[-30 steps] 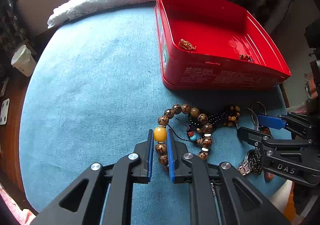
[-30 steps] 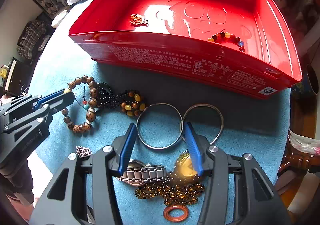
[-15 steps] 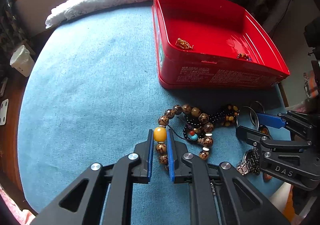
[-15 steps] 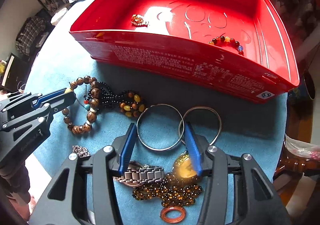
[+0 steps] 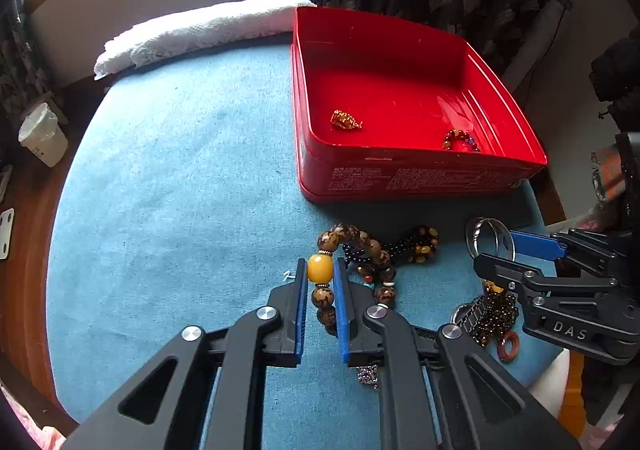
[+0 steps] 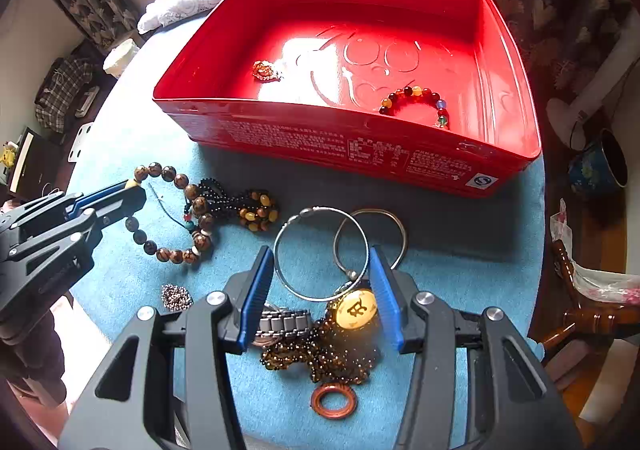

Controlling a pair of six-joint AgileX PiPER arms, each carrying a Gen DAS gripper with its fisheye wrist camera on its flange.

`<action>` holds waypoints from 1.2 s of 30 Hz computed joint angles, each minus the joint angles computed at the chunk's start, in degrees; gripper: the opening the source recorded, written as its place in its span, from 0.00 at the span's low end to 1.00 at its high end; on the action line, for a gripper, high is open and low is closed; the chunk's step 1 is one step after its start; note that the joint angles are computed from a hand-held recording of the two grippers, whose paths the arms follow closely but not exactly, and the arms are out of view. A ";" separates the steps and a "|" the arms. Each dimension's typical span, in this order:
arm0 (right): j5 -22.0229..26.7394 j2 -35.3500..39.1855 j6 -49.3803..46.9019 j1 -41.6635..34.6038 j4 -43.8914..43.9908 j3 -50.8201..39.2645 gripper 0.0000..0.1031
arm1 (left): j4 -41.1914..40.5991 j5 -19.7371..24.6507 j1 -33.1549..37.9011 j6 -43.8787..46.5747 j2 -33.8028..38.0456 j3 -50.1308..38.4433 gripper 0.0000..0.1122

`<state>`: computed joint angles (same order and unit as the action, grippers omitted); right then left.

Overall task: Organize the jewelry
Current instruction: 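Carry the brown bracelet and silver bangle into the red tin and release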

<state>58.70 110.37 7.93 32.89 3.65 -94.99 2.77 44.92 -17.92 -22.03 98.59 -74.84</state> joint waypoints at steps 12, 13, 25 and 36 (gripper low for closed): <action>1.31 0.04 2.13 1.80 -0.99 -3.39 0.45 | 2.25 0.80 -0.50 -2.23 -2.93 -1.44 0.11; 1.43 0.06 2.09 1.77 -1.01 -3.62 0.45 | 2.55 0.94 -0.63 -2.42 -2.94 -1.77 0.11; 4.59 0.12 2.29 1.11 -2.66 -9.31 0.46 | 5.10 3.58 -2.49 -2.60 -1.12 -8.16 0.11; 7.69 4.38 0.76 -1.74 -3.86 -22.78 0.46 | 3.80 5.47 -1.80 0.62 4.91 -23.33 0.11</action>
<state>66.39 114.74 8.69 31.15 -0.21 -117.78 6.57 50.39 -19.72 -21.41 103.50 -98.16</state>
